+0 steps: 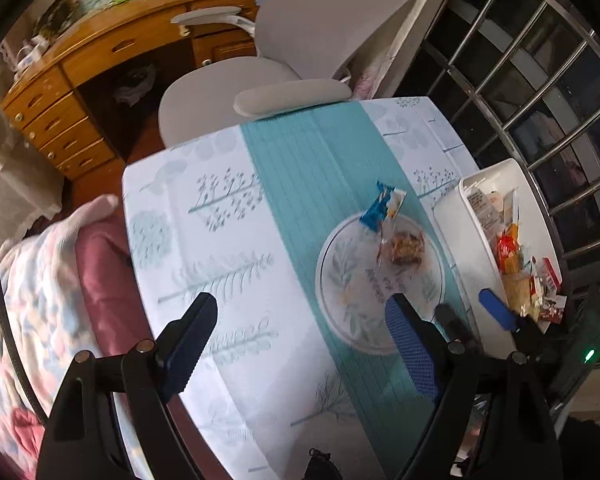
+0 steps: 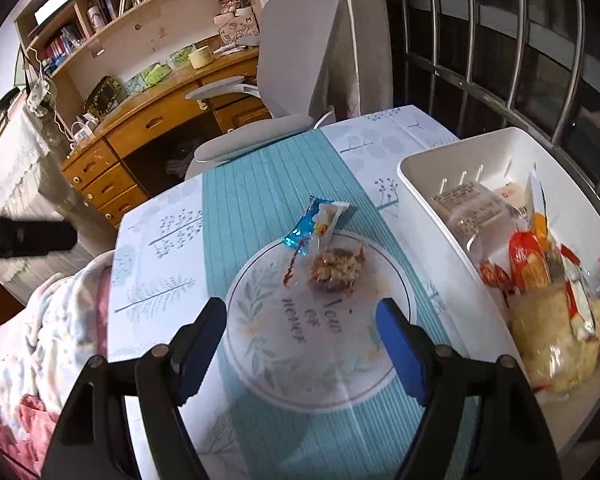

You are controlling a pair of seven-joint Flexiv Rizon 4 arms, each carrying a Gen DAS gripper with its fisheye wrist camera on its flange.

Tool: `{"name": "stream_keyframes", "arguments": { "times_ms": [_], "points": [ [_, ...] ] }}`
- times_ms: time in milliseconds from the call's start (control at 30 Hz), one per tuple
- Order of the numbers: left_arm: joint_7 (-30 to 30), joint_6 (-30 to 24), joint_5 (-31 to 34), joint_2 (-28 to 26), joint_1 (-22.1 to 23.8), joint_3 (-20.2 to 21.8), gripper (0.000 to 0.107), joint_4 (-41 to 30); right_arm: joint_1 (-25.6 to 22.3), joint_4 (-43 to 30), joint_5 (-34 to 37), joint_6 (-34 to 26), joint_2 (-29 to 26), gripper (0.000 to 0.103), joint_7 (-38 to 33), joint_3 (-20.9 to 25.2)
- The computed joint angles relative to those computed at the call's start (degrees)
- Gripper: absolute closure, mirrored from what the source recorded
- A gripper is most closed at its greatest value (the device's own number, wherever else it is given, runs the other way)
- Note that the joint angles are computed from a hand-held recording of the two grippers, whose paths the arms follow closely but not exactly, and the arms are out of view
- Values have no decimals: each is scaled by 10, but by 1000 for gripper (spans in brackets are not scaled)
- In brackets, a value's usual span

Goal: Organize snacks
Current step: 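Withdraw both tools toward the last snacks on the round plate, then grasp the blue-wrapped candy with the left tool while the right tool grasps the clear nut bag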

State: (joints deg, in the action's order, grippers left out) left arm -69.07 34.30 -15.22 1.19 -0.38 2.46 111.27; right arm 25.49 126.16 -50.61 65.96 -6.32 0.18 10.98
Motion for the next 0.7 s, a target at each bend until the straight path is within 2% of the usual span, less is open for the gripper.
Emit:
{"name": "stream_keyframes", "arguments": {
  "times_ms": [167, 333, 533, 700],
  "points": [
    [-21, 2, 2, -59, -7, -19, 22, -49, -5, -1, -111, 29, -30, 25, 65, -33],
    [-35, 12, -12, -126, -23, -37, 22, -83, -11, -9, -231, 0, -54, 25, 133, -51],
    [-63, 19, -9, -203, -48, -53, 22, -126, -35, -23, -315, 23, -90, 25, 180, -61],
    [-79, 2, -4, -255, -58, -59, 22, -162, -47, -31, -341, 42, -111, 25, 204, -63]
  ]
}}
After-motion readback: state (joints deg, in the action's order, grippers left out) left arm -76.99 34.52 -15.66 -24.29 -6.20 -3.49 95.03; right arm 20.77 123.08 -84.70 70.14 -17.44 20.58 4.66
